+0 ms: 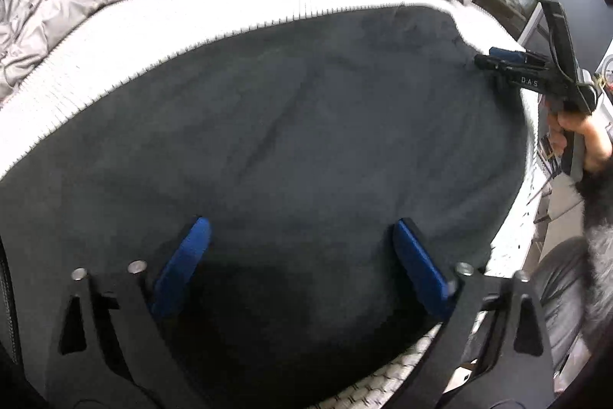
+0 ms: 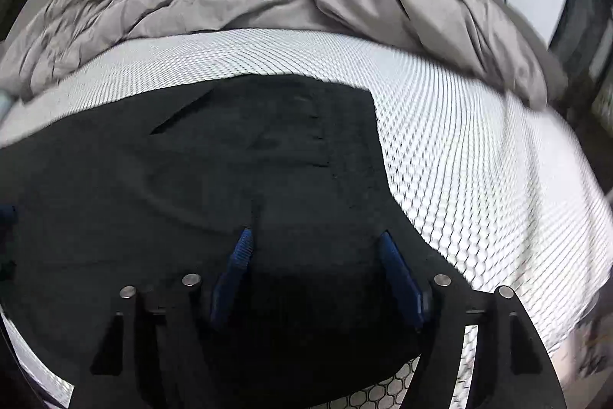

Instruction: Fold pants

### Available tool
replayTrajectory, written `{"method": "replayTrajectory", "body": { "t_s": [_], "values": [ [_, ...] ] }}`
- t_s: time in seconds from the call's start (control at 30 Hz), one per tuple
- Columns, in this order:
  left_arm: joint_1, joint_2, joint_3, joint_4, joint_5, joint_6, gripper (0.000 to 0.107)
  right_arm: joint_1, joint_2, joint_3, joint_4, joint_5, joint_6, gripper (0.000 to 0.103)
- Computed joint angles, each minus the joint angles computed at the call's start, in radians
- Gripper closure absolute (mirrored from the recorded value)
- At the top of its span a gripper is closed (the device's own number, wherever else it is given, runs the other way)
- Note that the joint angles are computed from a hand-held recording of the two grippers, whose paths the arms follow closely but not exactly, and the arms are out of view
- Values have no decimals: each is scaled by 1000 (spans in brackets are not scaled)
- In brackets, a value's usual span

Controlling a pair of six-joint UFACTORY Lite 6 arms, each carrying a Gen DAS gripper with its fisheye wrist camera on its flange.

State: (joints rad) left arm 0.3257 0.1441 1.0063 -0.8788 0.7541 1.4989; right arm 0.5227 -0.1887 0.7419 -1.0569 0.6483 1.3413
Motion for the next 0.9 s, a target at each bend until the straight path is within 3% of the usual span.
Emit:
{"method": "replayTrajectory", "body": {
  "t_s": [0.07,0.1,0.17,0.23,0.3,0.33,0.37,0.47,0.53,0.67,0.7,0.83,0.9],
  "values": [
    [-2,-19,32,-65,35,41,16,96,5,35,-39,60,56,48],
    [-32,-9,55,-74,9,32,16,109,-7,30,-50,39,69,49],
    [-104,52,132,-29,-46,-42,16,70,83,104,48,-92,-24,51],
    [-163,163,237,81,-92,-184,19,32,220,188,125,-150,-117,52],
    [-166,275,305,143,-104,-254,21,33,344,247,61,-85,-104,53],
    [-150,287,315,123,-81,-225,21,58,344,229,3,-49,-39,55],
    [-140,280,310,113,-76,-191,21,50,310,189,-42,-55,11,65],
    [-113,282,311,97,-63,-151,20,5,213,84,-92,-127,113,83],
    [-110,285,315,99,-65,-156,20,5,190,73,-102,-112,96,83],
    [-120,276,309,104,-86,-162,20,118,96,21,-153,53,171,82],
    [-125,272,292,91,-98,-149,20,106,78,0,-160,51,197,81],
    [-117,275,282,76,-99,-127,19,-117,64,-73,-80,-204,108,76],
    [-116,277,283,72,-100,-124,19,-168,52,-86,-68,-260,77,74]
  ]
}}
